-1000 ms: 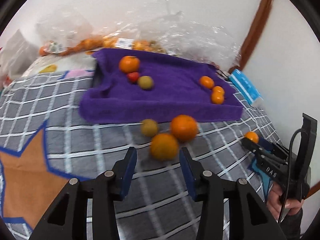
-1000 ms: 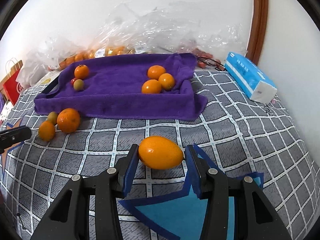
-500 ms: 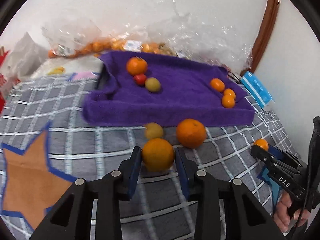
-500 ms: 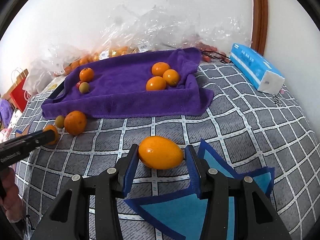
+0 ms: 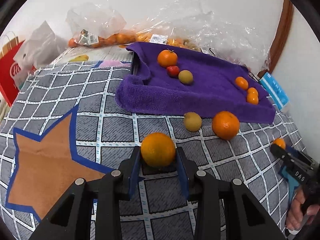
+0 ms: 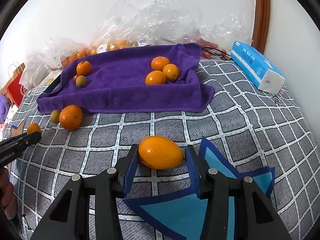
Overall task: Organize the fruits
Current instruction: 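Grasp a round orange with the left gripper while the right gripper holds the oval fruit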
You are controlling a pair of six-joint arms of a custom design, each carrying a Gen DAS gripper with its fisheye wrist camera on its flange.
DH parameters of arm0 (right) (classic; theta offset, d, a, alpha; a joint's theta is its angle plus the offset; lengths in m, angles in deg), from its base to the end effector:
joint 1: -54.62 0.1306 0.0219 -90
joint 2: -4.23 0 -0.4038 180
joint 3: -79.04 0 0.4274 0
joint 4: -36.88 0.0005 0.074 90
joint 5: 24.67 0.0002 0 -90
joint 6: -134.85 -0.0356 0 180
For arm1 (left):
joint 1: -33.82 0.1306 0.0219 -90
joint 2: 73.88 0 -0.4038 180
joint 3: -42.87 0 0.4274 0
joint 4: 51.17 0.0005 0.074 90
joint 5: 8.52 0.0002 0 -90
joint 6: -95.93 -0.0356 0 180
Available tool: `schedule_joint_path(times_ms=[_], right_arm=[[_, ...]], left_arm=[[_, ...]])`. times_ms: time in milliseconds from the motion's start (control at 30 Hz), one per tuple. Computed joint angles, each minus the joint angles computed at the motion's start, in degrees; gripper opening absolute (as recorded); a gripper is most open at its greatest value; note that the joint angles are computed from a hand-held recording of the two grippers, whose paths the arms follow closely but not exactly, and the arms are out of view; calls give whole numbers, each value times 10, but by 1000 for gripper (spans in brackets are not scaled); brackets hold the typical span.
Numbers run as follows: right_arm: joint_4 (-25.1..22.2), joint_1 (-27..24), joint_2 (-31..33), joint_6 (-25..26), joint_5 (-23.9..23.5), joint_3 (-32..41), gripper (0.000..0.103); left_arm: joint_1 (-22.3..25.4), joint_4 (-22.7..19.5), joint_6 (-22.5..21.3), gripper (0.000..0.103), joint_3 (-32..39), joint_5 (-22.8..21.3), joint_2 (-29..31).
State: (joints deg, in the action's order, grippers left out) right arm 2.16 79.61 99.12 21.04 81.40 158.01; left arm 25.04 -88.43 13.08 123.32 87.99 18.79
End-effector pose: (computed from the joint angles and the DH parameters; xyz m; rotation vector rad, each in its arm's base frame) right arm 0.4900 0.2170 0.3319 0.0967 2.4069 0.0462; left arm 0.5224 -0.0853 0.3602 0.0861 2.4428 -0.2626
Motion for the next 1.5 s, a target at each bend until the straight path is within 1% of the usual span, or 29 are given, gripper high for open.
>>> schedule_joint_path(times_ms=[267, 333, 400, 500, 633, 833, 1067, 1500], right_arm=[[-2, 0, 5, 10, -7, 4, 47], [-2, -1, 5, 10, -8, 4, 47], [-3, -1, 5, 10, -8, 5, 47], [-2, -1, 5, 10, -9, 4, 47], [-2, -1, 5, 10, -8, 4, 47], [-2, -1, 5, 10, -8, 4, 47], [-5, -1, 9, 11, -6, 6, 47], [10, -2, 0, 12, -18, -4, 46]], left_arm=[[-1, 2, 2, 33, 0, 1, 3], [5, 8, 11, 33, -3, 20, 1], [15, 17, 25, 32, -6, 48, 1], [20, 24, 37, 32, -10, 70, 0], [19, 24, 36, 32, -9, 74, 1], [27, 30, 44, 32, -12, 96, 0], [31, 35, 50, 32, -13, 111, 1], [40, 54, 65, 32, -22, 135, -3]])
